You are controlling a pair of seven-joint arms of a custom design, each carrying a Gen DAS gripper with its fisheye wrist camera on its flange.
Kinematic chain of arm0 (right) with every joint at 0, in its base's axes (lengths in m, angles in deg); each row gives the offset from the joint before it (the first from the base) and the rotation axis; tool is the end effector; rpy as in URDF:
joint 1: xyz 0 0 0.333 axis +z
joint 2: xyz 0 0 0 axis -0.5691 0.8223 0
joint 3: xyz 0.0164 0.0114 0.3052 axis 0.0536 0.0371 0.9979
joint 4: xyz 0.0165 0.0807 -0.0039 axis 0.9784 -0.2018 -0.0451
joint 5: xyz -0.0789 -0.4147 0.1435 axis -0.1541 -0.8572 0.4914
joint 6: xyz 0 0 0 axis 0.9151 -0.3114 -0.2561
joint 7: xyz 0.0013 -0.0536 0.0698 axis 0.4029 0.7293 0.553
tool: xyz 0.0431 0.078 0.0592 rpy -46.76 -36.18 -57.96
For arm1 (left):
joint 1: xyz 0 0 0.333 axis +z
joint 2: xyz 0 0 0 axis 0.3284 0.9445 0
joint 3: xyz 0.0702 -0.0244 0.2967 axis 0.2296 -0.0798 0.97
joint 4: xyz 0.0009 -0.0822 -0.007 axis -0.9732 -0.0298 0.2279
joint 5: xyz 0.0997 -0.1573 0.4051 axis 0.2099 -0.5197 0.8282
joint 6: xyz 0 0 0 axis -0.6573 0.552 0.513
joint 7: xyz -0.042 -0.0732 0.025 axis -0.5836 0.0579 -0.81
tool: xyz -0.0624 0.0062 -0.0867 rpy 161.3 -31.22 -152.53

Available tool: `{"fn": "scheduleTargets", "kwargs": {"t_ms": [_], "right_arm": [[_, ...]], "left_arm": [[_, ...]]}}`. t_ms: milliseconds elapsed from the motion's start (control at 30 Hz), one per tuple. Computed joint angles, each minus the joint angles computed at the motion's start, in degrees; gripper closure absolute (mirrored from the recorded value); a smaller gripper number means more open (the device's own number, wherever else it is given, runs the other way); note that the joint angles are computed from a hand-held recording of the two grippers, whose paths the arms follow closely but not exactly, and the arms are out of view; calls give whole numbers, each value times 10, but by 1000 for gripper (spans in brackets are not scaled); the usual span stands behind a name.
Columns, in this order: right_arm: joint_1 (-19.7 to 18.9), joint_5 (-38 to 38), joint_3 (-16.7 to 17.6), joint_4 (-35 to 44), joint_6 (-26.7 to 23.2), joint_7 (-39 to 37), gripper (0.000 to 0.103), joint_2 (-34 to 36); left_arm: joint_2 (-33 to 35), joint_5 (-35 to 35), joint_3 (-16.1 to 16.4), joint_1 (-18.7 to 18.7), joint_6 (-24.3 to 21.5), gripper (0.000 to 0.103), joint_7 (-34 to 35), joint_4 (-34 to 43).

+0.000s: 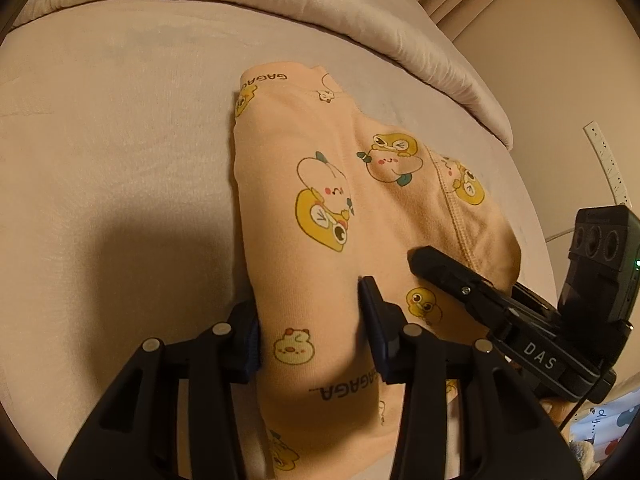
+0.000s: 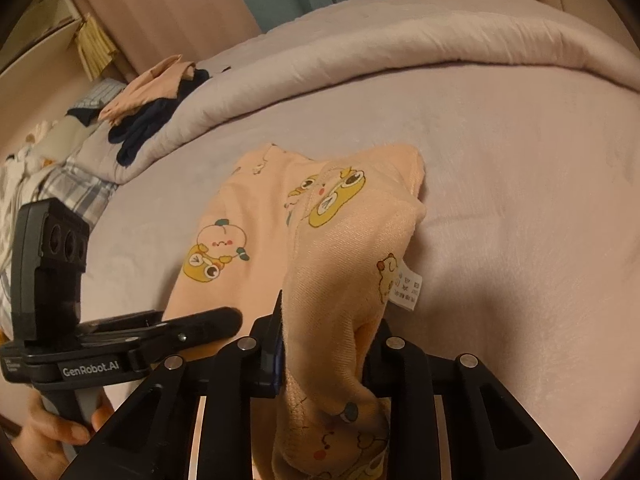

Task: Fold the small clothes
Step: 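Lift the bundle end with the right gripper and fold it over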

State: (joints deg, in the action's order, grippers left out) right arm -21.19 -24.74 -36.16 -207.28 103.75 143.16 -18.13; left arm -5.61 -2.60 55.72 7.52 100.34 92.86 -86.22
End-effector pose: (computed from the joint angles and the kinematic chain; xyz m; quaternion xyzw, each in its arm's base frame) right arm 0.4712 0.2259 0.3934 -0.5155 0.7762 -0.1526 0.3294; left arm 0.5890 -0.2886 0.3883 0.4547 -0.8257 0.3115 0.1204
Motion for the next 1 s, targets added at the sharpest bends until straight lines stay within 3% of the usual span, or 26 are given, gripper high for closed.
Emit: {"fn": "scheduleTargets", "kwargs": {"t_ms": [467,1000], "right_arm": [[-1,-56,20,15,-15,22,77,-13],[27,-59,45,6,-23,21,77,-58]], "left_arm": [[-39,-26,3,-1,7,70,23,-33],[-168,-83,34,-4,-1,70,71,-141]]}}
